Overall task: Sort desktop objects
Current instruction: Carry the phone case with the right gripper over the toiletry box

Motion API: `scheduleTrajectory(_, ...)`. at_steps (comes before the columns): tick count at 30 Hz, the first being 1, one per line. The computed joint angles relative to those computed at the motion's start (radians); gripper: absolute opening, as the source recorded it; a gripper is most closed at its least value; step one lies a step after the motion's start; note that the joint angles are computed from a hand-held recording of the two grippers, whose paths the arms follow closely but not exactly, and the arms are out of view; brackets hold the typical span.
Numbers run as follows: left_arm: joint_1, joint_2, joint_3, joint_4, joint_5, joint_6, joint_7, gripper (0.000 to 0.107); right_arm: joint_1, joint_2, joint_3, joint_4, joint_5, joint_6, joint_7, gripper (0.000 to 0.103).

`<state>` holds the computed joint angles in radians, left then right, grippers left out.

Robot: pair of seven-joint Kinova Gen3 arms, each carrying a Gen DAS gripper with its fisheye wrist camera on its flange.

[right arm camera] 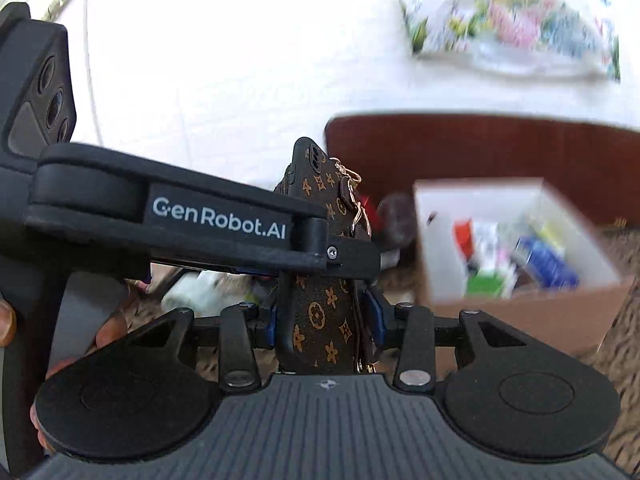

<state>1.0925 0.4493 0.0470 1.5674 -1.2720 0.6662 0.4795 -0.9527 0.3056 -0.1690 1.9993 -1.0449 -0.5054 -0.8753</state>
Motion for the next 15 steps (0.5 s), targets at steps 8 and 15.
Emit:
scheduleTrajectory(8,-0.061,0.093,-0.043,-0.222,0.046,-0.086,-0.166,0.063,0.102,-0.003,0.052,-0.079,0.078,0.058,-0.001,0.046)
scheduleTrajectory(15,-0.186,0.204,-0.042,-0.4,0.205,-0.234,-0.337,0.063,0.121,0.064,0.207,-0.213,0.059,0.214,0.086,0.046)
